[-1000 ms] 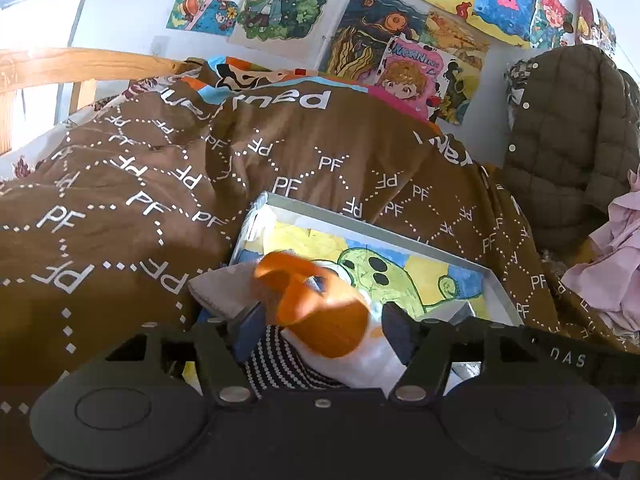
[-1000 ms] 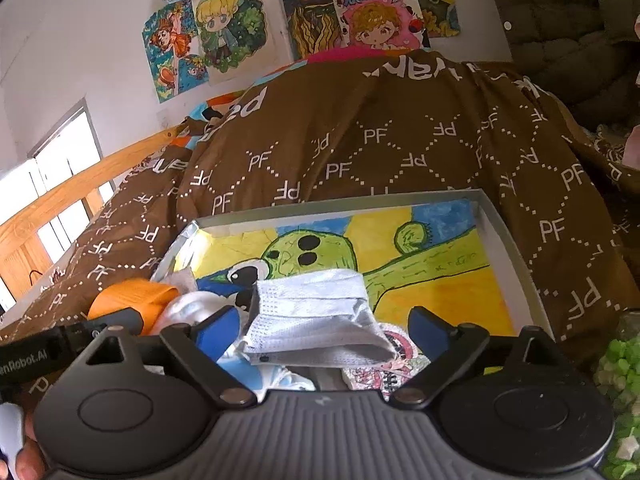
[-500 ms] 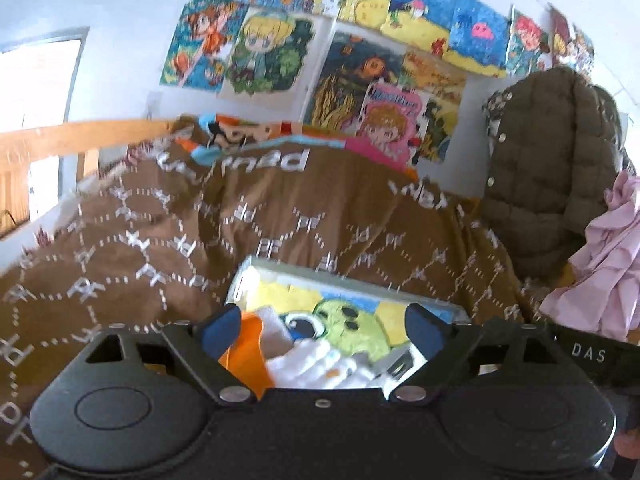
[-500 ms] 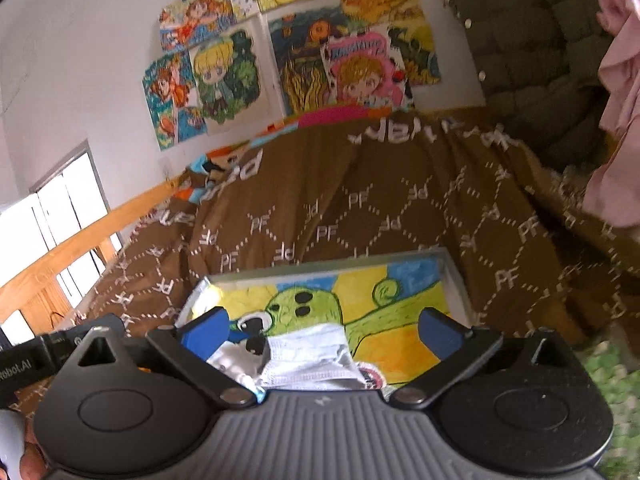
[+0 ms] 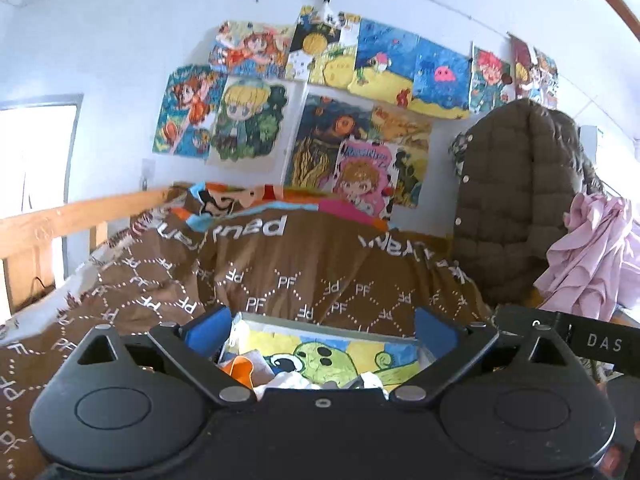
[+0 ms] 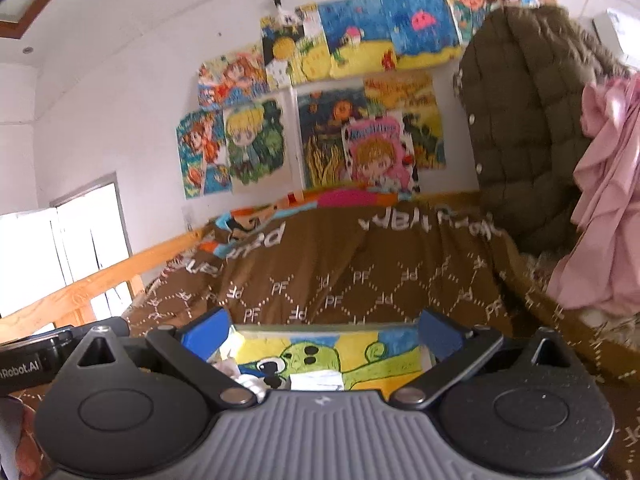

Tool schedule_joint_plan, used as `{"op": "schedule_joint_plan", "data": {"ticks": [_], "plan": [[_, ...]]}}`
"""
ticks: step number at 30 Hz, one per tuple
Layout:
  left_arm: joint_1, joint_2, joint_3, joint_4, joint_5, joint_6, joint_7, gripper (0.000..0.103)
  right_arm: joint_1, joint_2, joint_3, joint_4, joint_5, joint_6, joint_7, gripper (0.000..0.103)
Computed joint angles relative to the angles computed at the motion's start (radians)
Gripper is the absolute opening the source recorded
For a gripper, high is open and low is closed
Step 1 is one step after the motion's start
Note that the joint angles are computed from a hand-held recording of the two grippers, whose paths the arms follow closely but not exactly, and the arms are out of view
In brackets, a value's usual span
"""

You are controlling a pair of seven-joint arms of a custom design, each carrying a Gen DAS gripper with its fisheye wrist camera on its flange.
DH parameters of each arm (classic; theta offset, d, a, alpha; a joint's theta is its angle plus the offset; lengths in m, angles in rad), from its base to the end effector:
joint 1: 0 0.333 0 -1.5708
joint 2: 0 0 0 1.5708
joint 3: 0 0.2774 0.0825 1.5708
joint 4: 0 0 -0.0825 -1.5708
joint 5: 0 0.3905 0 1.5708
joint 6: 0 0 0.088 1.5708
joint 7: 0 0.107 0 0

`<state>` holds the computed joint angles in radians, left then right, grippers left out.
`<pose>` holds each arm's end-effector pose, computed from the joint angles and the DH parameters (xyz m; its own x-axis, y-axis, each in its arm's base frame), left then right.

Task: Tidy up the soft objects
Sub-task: 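Lift both open tools up away from the tray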

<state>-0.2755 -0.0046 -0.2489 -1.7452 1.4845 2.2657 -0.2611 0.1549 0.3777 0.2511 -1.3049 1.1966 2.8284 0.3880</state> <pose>0.5441 -0.2853 0.6008 0.3810 -0.9069 0.1798 -0.0933 -0.2312 -0.9684 0.6784 0.1997 0.6050 0.6194 -0.7713 -0.1464 -0.2326 -0.0022 -0.9726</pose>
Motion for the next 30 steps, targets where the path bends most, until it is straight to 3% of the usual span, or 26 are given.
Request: {"op": "schedule_joint_plan", "data": {"ticks": [4, 7, 11, 20, 30], "plan": [[-0.023, -0.037, -0.028, -0.031, 0.017, -0.066, -0.025, 0.102, -0.04, -0.111, 0.023, -0.128, 0.201, 0.015, -0.217, 0.103], [-0.034, -0.057, -0.049, -0.048, 0.014, -0.096, -0.021, 0.102, -0.041, -0.193, -0.002, -0.22, 0.326, 0.005, -0.344, 0.103], [-0.05, -0.081, -0.076, -0.072, 0.007, -0.142, -0.015, 0.102, -0.017, -0.277, -0.054, -0.323, 0.396, -0.014, -0.415, 0.103], [-0.077, -0.138, -0.127, -0.154, -0.069, -0.192, 0.002, 0.102, 0.067, -0.43, -0.176, -0.538, 0.35, -0.032, -0.388, 0.103], [-0.104, -0.181, -0.16, -0.225, -0.192, -0.225, 0.039, 0.102, 0.125, -0.553, -0.235, -0.719, 0.199, -0.005, -0.295, 0.103]]}}
